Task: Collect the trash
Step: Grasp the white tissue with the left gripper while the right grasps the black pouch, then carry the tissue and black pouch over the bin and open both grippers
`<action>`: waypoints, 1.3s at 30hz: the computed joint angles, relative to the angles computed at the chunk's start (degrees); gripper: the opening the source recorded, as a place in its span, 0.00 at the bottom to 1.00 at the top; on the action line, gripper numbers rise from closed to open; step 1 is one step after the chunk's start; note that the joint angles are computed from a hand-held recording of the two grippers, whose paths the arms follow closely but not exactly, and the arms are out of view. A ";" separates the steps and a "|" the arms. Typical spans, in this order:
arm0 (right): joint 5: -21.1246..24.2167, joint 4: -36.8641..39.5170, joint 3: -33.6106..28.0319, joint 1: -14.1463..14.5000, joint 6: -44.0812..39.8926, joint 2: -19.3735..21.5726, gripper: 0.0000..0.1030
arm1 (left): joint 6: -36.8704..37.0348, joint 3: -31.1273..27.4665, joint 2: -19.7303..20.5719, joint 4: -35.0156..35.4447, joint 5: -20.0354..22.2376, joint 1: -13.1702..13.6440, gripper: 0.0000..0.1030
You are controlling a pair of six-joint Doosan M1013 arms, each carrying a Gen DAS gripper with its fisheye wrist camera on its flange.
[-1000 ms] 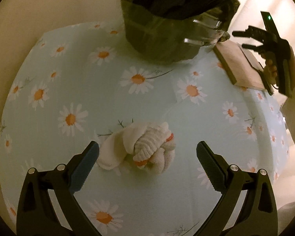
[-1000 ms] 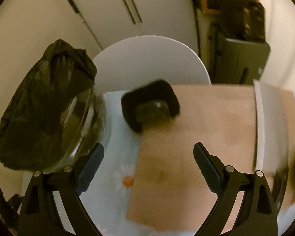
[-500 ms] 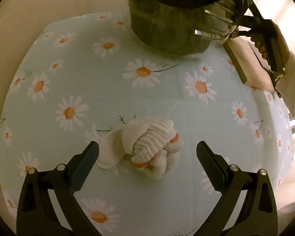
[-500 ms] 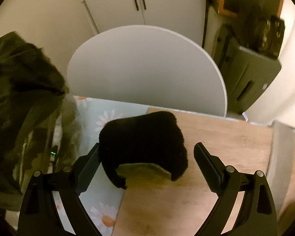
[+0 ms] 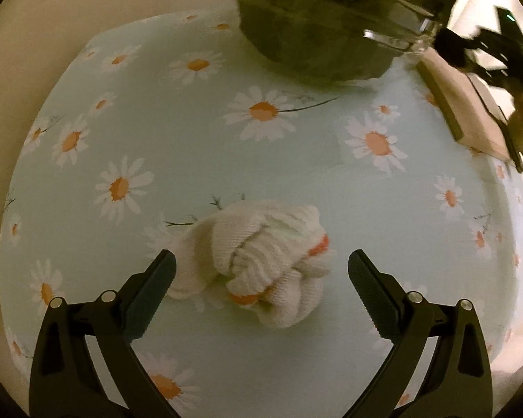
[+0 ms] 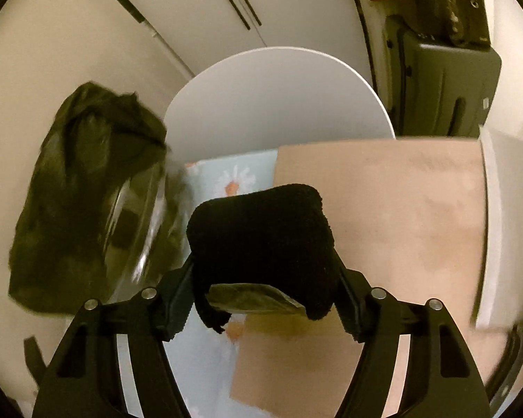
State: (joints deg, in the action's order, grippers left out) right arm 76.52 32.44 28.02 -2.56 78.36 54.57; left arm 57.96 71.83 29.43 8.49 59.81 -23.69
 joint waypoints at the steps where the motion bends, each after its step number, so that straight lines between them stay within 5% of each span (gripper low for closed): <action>1: -0.56 -0.01 1.97 -0.05 -0.41 -0.96 0.62 | -0.27 0.03 0.03 -0.81 -0.13 0.26 0.80; 2: -1.34 0.22 4.50 -0.26 -0.85 -2.17 0.62 | -0.30 -0.07 0.10 -1.36 -0.04 0.49 0.76; 4: -2.61 1.58 8.68 -0.73 -1.16 -4.19 0.63 | 0.17 -0.23 0.12 -2.82 -0.19 1.00 0.53; 21: -11.69 8.85 29.56 -2.06 -9.75 -16.59 0.63 | -2.08 -0.05 -3.29 3.57 -0.31 2.62 0.50; 28: -10.82 11.54 31.22 -1.19 -9.38 -19.58 0.63 | -0.43 -1.34 -4.69 5.44 -1.16 2.93 0.49; 39: -11.54 10.11 27.27 2.05 -8.68 -20.85 0.63 | 14.35 -9.46 -3.43 -1.86 -0.06 4.25 0.49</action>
State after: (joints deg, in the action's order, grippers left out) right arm 64.98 42.55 55.29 -0.51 69.68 33.73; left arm 72.31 62.37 26.00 6.63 59.76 -19.44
